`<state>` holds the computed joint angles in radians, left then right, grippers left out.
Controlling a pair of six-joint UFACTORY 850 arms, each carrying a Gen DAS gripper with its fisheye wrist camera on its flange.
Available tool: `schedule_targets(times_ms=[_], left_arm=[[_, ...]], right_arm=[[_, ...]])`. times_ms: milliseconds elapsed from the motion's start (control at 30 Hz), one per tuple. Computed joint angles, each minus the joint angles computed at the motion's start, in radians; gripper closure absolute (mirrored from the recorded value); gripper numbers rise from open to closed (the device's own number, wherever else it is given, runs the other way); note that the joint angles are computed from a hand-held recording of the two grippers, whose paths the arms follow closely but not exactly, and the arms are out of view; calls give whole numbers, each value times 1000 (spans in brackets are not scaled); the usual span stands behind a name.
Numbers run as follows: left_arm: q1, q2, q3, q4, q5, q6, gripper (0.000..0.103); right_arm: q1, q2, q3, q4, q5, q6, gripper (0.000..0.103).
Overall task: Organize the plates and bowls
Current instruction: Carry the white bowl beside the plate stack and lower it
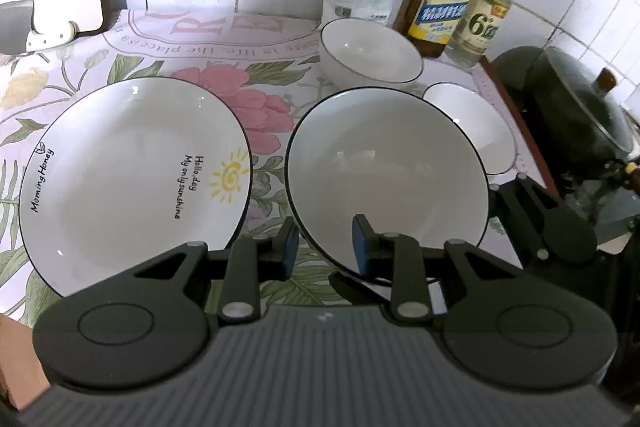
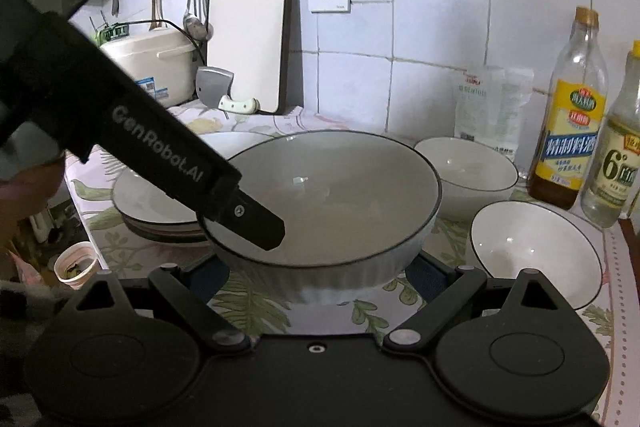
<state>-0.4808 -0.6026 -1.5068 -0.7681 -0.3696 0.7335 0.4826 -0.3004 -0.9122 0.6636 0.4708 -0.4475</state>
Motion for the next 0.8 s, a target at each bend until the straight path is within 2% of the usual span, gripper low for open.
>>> schedule_targets(times_ms=[133, 333, 467, 633, 700, 800], left_arm=[[-4, -31, -27, 36, -10, -64, 76], [-24, -54, -41, 154, 22, -151, 76], [-24, -72, -65, 162, 3, -180, 76], [-30, -85, -74, 225, -1, -236, 76], [-25, -84, -67, 188, 2, -223, 76], [-20, -87, -74, 175, -19, -221, 76]], right_arm=[[-24, -19, -12, -55, -33, 30, 7], [-34, -51, -14, -100, -12, 77, 7], [-41, -65, -6, -142, 10, 189, 7], [-31, -85, -14, -84, 8, 173, 7], [-20, -90, -17, -44, 21, 135, 7], [-8, -91, -35, 58, -5, 54, 7]])
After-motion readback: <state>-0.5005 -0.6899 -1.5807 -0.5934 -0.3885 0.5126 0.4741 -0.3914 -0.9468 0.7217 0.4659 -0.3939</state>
